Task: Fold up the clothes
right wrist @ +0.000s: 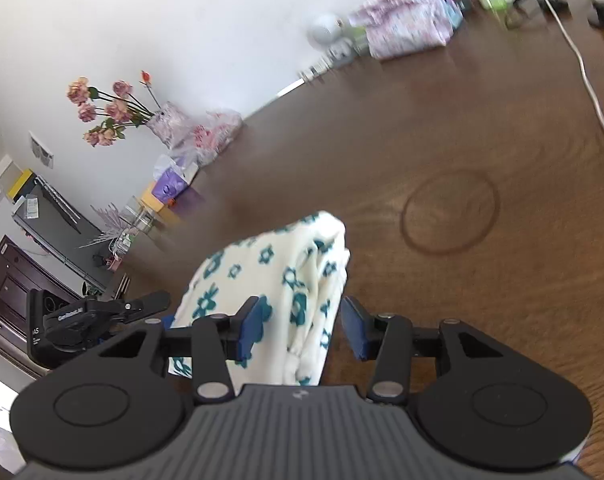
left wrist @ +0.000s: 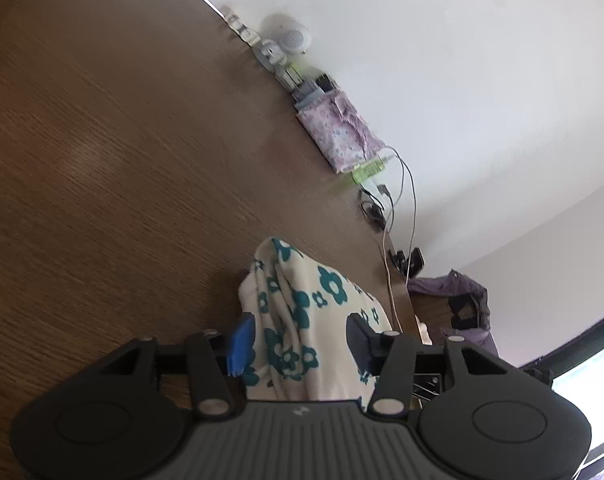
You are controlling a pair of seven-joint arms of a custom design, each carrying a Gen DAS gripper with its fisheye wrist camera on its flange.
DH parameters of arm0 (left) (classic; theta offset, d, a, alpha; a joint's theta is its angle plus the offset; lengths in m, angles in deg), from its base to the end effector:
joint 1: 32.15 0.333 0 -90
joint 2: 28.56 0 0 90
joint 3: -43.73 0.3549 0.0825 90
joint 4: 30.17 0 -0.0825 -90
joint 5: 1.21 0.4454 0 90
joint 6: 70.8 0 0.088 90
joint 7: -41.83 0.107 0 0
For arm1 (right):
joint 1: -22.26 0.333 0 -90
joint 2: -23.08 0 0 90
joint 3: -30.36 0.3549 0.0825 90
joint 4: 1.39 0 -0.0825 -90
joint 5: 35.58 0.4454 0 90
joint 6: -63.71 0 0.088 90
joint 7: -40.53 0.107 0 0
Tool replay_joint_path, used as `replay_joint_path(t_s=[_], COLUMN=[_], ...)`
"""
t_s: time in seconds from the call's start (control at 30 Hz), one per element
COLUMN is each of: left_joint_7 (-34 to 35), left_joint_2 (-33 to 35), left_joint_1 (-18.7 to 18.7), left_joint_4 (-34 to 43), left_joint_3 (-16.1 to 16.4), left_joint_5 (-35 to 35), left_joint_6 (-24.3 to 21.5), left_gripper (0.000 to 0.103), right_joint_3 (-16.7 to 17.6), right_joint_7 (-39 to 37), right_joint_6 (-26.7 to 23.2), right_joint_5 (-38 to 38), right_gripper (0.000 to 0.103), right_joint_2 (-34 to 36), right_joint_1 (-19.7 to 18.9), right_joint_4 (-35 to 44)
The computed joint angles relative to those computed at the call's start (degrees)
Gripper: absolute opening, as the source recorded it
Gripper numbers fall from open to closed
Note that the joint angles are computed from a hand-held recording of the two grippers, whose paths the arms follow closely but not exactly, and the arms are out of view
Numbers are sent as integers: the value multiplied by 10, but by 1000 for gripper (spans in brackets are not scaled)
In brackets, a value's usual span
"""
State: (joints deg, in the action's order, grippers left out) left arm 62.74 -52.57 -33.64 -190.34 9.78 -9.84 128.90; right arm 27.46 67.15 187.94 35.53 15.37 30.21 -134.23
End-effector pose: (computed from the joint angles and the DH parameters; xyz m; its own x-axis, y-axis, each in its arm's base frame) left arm 0.3664 -0.2438 0.4299 0.2005 -0.6139 0.7635 -0.5491 -0.7158 -0.4314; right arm 0.5420 0.0846 0.4203 0.5069 -0.5739 -0.6432 -0.8293 -0.1211 -0.5455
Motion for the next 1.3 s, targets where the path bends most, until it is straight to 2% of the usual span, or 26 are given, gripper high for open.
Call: replay_joint_path(t_s=[0.03, 0.1, 0.17, 0.23, 0.3, 0.37, 0.43, 0.53, 0.57, 0.63, 0.7, 0.73, 0.77, 0.8, 0.87, 0.9, 0.97, 1.03, 1.1, 1.17, 1.23, 1.3], left_joint_7=[7, 8, -5, -14, -19, -18, -15, 43, 95, 202, 264, 286, 302, 319, 351, 364, 385, 388, 386, 384, 386, 395], left_joint_2=[-1, 7, 27, 46, 64, 79, 93, 116, 110, 91, 50, 29, 12, -5, -26, -29, -29, -20, -7, 4, 24, 48], left_joint_1=[5, 10, -13, -40, -63, -73, -83, -51, -29, 51, 96, 110, 124, 136, 169, 183, 209, 233, 239, 242, 222, 184], left_joint_4=[9, 19, 16, 13, 13, 19, 29, 52, 61, 80, 77, 74, 71, 68, 76, 87, 110, 124, 132, 135, 134, 134], left_joint_3=[-4, -4, 29, 67, 103, 124, 154, 137, 110, 22, -28, -42, -61, -77, -119, -136, -167, -191, -193, -189, -161, -113], left_joint_5=[3, 23, 41, 54, 64, 64, 83, 41, 5, -70, -62, -43, -24, -4, 33, 55, 98, 130, 152, 172, 183, 187], left_joint_6=[-28, -46, -20, 5, 28, 41, 44, 50, 30, -14, -24, -28, -22, -16, -37, -68, -128, -169, -198, -210, -205, -198], left_gripper=[48, 48, 48, 44, 40, 34, 31, 31, 32, 34, 45, 60, 75, 79, 80, 80, 78, 77, 69, 63, 62, 61], right_joint_3=[0, 2, 4, 4, 6, 10, 15, 27, 32, 41, 47, 47, 44, 40, 36, 37, 40, 42, 44, 43, 43, 45], right_joint_7=[7, 17, 24, 30, 37, 41, 49, 44, 36, 1, -80, -128, -153, -179, -207, -203, -209, -218, -221, -231, -238, -245], right_joint_6=[-6, -11, -13, -25, -31, -32, -30, -6, 6, 36, 57, 59, 44, 29, 14, 18, 31, 48, 65, 70, 69, 82], right_joint_5=[2, 7, 10, 18, 26, 37, 47, 63, 67, 42, 22, 18, -3, -25, -68, -93, -126, -142, -155, -156, -164, -164], right_gripper=[36, 34, 33, 26, 23, 21, 20, 20, 20, 34, 38, 53, 61, 71, 71, 70, 63, 52, 42, 39, 36, 35], right_joint_2=[7, 19, 27, 37, 46, 58, 75, 103, 114, 119, 102, 88, 77, 66, 52, 51, 47, 46, 48, 51, 56, 59], right_joint_1=[1, 0, 0, -3, -5, -6, -7, -4, -2, 3, 7, 8, 7, 7, 9, 13, 21, 28, 35, 38, 40, 43], right_joint_4=[3, 7, 10, 17, 24, 36, 54, 87, 99, 120, 120, 114, 110, 107, 100, 97, 88, 83, 81, 84, 91, 93])
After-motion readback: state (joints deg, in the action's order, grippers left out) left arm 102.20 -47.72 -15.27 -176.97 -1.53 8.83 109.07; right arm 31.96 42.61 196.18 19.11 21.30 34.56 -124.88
